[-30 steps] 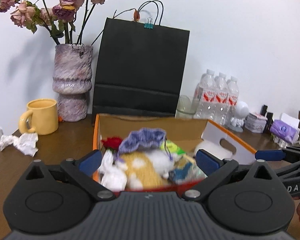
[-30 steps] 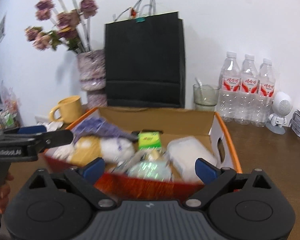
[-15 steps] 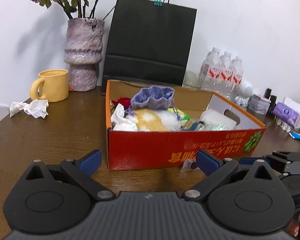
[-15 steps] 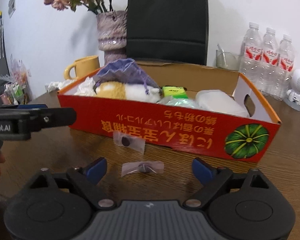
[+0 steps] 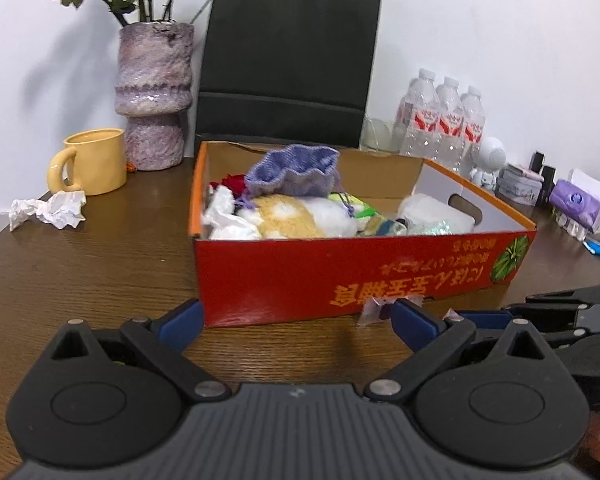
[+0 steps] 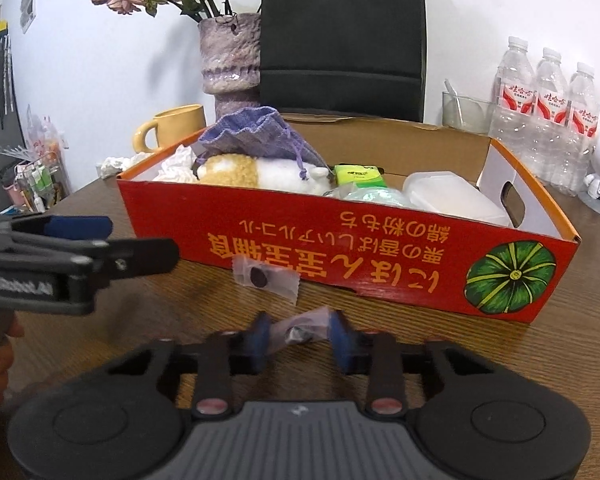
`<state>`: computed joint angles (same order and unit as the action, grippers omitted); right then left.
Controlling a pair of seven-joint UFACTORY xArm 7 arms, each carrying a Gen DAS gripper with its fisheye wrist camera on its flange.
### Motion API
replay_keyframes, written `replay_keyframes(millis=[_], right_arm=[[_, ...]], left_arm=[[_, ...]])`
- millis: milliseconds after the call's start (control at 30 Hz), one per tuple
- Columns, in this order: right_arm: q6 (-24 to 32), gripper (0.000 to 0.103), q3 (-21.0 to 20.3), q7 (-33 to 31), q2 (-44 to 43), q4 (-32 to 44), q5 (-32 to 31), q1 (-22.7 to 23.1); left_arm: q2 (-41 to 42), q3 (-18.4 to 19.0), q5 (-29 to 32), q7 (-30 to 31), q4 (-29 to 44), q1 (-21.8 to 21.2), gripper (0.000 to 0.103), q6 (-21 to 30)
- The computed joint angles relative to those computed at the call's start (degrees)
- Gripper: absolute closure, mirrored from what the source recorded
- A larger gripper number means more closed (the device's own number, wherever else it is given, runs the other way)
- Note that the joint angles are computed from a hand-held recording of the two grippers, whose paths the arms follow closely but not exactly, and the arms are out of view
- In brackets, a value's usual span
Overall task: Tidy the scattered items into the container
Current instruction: 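Grasp a clear packet with the left tool while the right tool grasps the last clear packet, then carry both packets over the box and open both tools to release them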
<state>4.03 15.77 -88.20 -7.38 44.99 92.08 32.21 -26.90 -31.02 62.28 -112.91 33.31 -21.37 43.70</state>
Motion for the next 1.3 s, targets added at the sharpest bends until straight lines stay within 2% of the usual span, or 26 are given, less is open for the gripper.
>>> replay_keyframes(millis=[200,400,567,700,833,900,1033,1100,1300], right_arm=[[3.9,0.085,-2.1,1.1,-2.0,-1.5,-1.1,-1.5],[7.0,0.088,-4.2,0.3,-3.7,-2.7,-1.8,-4.1],[9.8,0.088,-6.1,1.5,-4.0,-3.1,-3.5,-6.3],[11.3,0.087,-6.7,1.0,-4.5,-3.6,-3.5,-7.2],[12.5,0.087,-6.9,0.3,-5.0,-4.2,-3.5,-7.7],[13.3,0.087,-7.0,0.4,-5.4,-4.5,-3.8,-7.8],[14.3,0.087,-7.2,1.1,-5.8,-4.8,-4.2,-8.0],[15.0,0.087,-7.5,1.8,-5.7,-4.7,-4.7,-8.2],[15.1,0.087,-7.5,1.9,-5.7,-4.6,-4.1,-8.5]], left_arm=[[7.6,-0.1,2.6,-0.8,5.3,-0.2,0.003,1.8],[16.0,2.4,5.5,-2.3,11.7,-2.7,0.010,5.2],[21.2,5.2,4.3,-1.6,16.3,-6.0,0.017,8.4],[23.2,7.6,1.4,-1.7,18.4,-8.9,0.031,11.1],[26.2,9.4,-0.5,0.4,22.0,-12.3,0.041,16.8],[26.9,10.4,0.1,1.2,22.7,-13.8,0.063,17.1],[27.6,11.3,0.5,2.5,23.5,-15.9,0.076,18.2],[26.6,11.5,1.0,1.0,22.4,-16.4,0.085,17.8],[25.0,10.8,1.4,-0.1,20.7,-17.0,0.089,17.5]])
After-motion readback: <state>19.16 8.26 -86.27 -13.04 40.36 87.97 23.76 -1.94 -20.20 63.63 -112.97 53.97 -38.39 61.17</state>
